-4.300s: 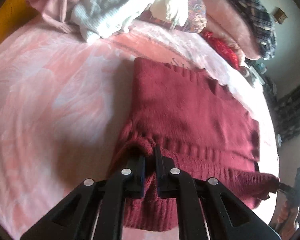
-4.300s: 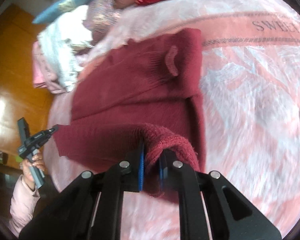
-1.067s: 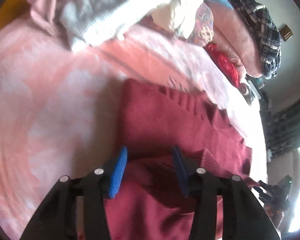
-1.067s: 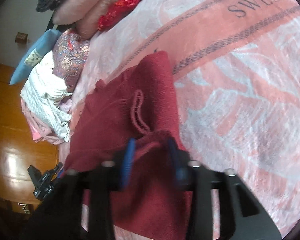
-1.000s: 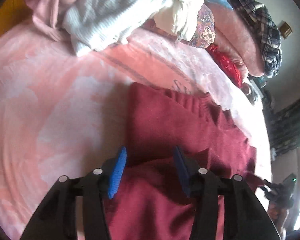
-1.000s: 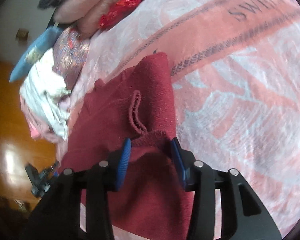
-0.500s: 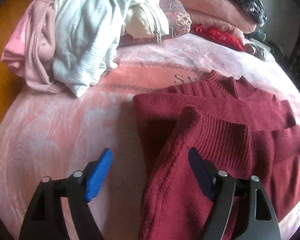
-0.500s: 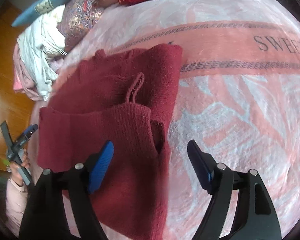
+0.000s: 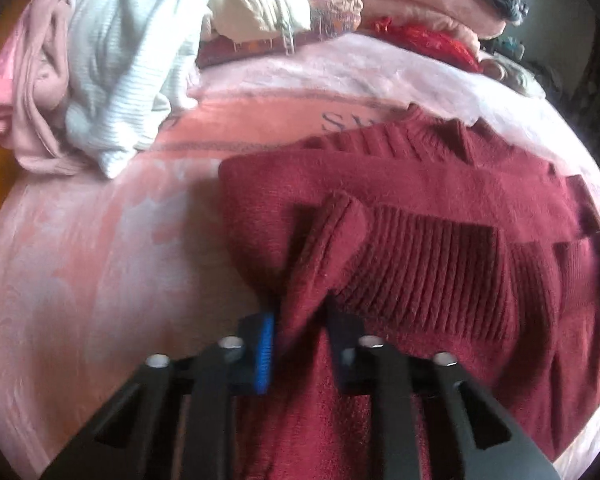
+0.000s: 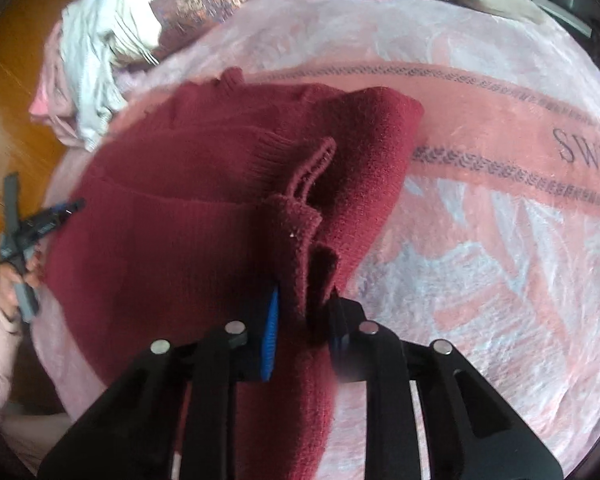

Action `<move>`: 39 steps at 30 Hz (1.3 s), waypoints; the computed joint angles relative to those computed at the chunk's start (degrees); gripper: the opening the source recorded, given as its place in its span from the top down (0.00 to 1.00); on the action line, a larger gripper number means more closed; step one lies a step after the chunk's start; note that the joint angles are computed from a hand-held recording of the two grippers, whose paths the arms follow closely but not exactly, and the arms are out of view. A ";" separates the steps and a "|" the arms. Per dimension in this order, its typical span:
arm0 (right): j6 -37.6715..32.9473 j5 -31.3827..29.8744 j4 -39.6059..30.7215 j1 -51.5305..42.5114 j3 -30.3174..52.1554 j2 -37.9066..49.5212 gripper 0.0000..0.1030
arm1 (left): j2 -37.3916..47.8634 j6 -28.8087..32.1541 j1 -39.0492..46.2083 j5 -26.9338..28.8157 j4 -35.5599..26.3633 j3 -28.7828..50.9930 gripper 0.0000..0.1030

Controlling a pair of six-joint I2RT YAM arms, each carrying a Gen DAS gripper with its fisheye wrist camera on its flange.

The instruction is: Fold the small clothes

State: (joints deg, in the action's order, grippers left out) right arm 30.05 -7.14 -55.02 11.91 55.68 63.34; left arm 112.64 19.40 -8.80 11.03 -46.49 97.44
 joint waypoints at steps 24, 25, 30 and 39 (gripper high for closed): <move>2.30 -1.32 -3.60 0.90 -0.37 -7.68 0.95 | -12.76 1.87 2.95 1.23 3.42 -10.73 0.90; 2.47 -1.64 -2.85 0.76 -1.11 -7.11 0.95 | -12.29 1.44 2.85 0.81 3.96 -11.03 0.90; 2.40 -2.71 -1.41 -1.46 -1.97 -6.61 0.95 | -11.84 0.96 2.46 1.03 5.41 -11.95 0.93; 0.56 -2.63 -1.99 -5.91 8.13 -4.85 0.95 | -6.93 -7.85 2.84 6.57 2.42 1.80 0.93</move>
